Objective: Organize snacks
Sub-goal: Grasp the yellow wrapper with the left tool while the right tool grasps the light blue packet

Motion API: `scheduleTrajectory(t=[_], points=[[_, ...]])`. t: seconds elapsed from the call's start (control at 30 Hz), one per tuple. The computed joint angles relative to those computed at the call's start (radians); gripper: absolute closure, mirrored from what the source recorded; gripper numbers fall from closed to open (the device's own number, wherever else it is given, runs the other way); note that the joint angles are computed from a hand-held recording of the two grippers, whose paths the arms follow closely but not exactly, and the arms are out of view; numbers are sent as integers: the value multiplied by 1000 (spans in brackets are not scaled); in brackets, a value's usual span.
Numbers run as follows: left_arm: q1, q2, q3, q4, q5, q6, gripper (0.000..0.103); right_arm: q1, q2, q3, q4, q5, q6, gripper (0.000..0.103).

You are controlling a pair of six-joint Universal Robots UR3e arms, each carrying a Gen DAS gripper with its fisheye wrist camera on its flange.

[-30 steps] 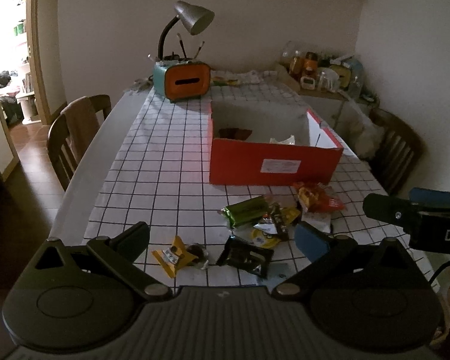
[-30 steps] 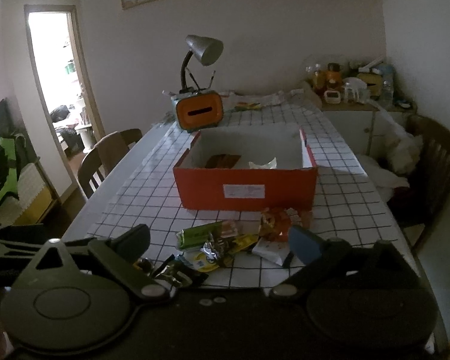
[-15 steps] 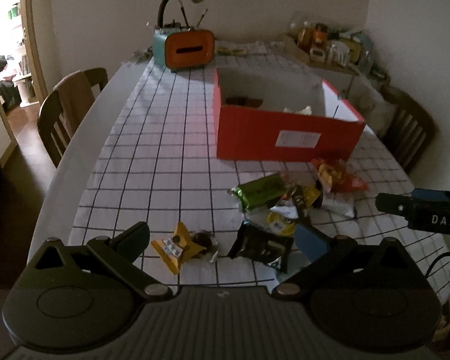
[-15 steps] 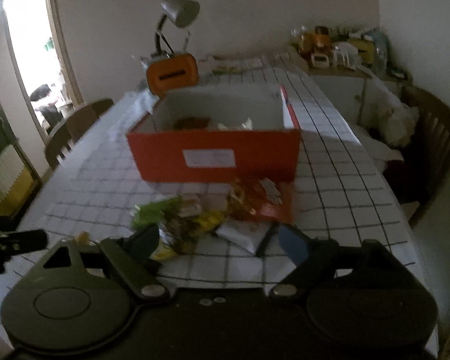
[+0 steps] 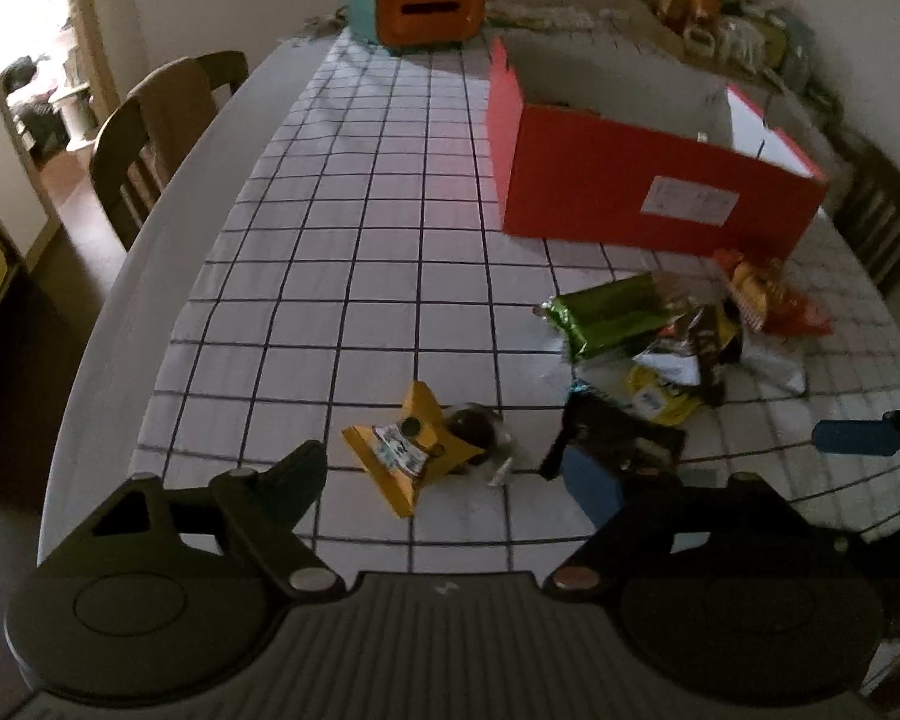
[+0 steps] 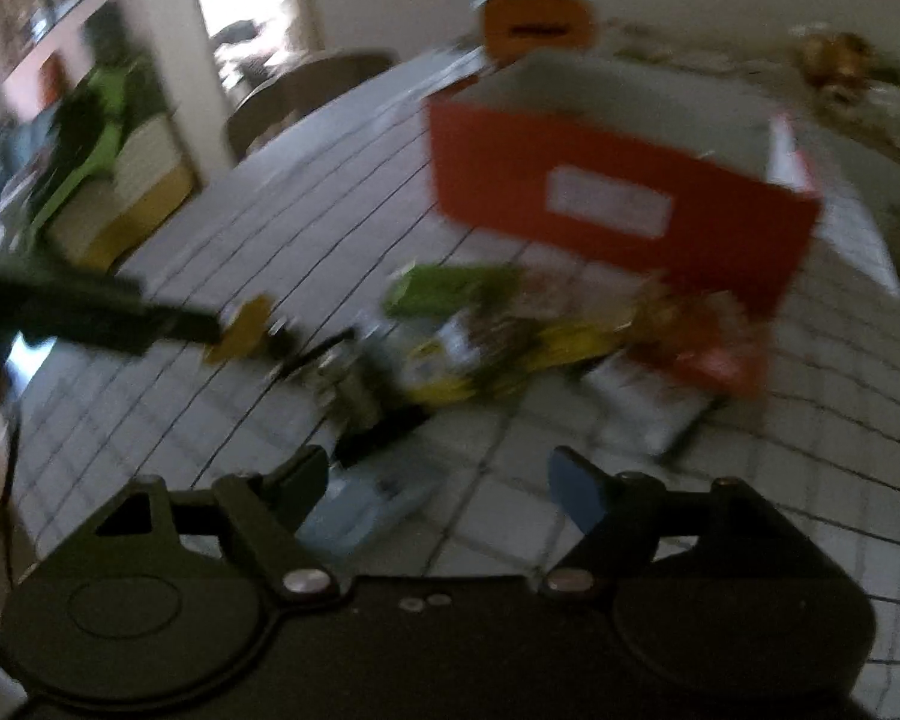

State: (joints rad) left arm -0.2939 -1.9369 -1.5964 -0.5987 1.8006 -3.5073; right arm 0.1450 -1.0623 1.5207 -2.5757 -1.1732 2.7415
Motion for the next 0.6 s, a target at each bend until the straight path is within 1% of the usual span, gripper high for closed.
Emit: scheduleTrajectory(t=[0.07, 0.1, 0.2, 0.23, 0.3, 0.37, 0.47, 0.6], points=[[13, -17, 10, 0, -18, 85, 17, 24, 26, -46, 40, -18, 1, 23], [22, -24, 8, 7, -35, 152, 17, 37, 37, -68, 58, -30, 8, 23], [47, -30, -22, 48, -75, 316, 17, 67, 85, -161, 137, -56, 47, 23], [58, -36, -23, 48, -90, 350, 17, 75, 98, -185, 159, -61, 66, 23], [82, -58, -3, 27, -116, 391, 23, 94, 117, -226, 195, -87, 94, 23], [102, -74, 4, 27, -143, 421, 26, 116, 136, -258, 213, -129, 131, 23], [123, -110, 41, 6, -164, 467, 33, 125, 163, -313, 272, -138, 178, 23], [148, -149, 90, -41, -197, 510, 37, 149, 197, -374, 321, -179, 224, 25]])
